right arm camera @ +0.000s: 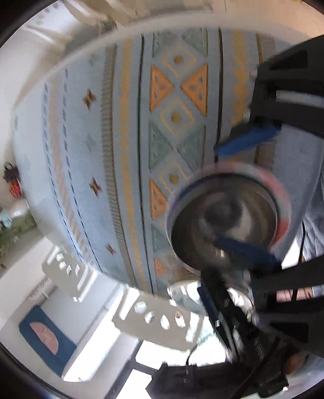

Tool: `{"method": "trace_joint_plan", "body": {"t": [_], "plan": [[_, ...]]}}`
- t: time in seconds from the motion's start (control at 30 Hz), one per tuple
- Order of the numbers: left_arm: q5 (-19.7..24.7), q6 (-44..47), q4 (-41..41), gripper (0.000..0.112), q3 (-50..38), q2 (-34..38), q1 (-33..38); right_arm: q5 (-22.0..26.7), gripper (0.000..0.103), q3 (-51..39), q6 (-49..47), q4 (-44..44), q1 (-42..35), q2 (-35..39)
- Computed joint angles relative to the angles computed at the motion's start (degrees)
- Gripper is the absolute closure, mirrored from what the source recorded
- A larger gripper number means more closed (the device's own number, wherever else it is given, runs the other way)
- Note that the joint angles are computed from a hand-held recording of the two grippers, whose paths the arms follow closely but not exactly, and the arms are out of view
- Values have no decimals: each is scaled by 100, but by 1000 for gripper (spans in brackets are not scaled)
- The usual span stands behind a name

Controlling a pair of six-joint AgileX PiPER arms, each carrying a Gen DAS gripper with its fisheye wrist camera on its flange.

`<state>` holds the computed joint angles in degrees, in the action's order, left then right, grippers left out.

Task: Organize plates and bowls
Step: 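Lower the blue-sided steel bowl into the pink bowl, then close both grippers on the nested bowl stack rim and lift it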

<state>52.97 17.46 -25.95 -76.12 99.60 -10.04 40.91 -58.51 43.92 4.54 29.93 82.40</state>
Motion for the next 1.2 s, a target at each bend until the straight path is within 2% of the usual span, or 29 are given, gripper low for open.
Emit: {"method": "trace_joint_plan", "body": {"t": [0.03,0.1,0.23,0.37,0.47,0.6,0.67,0.77,0.9,1.03,1.13,1.2], "plan": [[13,87,-125,43,-5,40,80,83,29,16,166,-219,8,-67],[-17,47,-95,42,-25,184,130,57,26,118,36,-89,-108,-125],[-231,-19,126,42,71,332,45,-260,25,563,-910,1000,-579,-92],[-196,129,19,42,65,524,-6,-578,25,903,-1829,1938,-817,78],[-322,-171,441,42,62,660,-175,-662,25,1017,-2524,2729,-1005,302],[-634,-569,898,42,179,719,-299,-642,25,954,-2791,3002,-1044,575],[-585,-639,920,42,121,862,-283,-605,25,935,-3111,3283,-1110,725],[-390,-450,584,42,11,1078,-159,-533,25,819,-3294,3440,-1121,1020],[-242,298,-409,42,83,1349,110,-528,25,691,-3758,3845,-1095,1390],[-101,780,-1241,39,246,1486,406,-568,25,797,-4751,4909,-1213,1670],[-174,913,-1387,43,372,1417,387,-605,24,874,-4986,5178,-1239,1694],[-193,1049,-1559,51,455,1382,374,-608,23,909,-5115,5300,-1265,1695]]}}
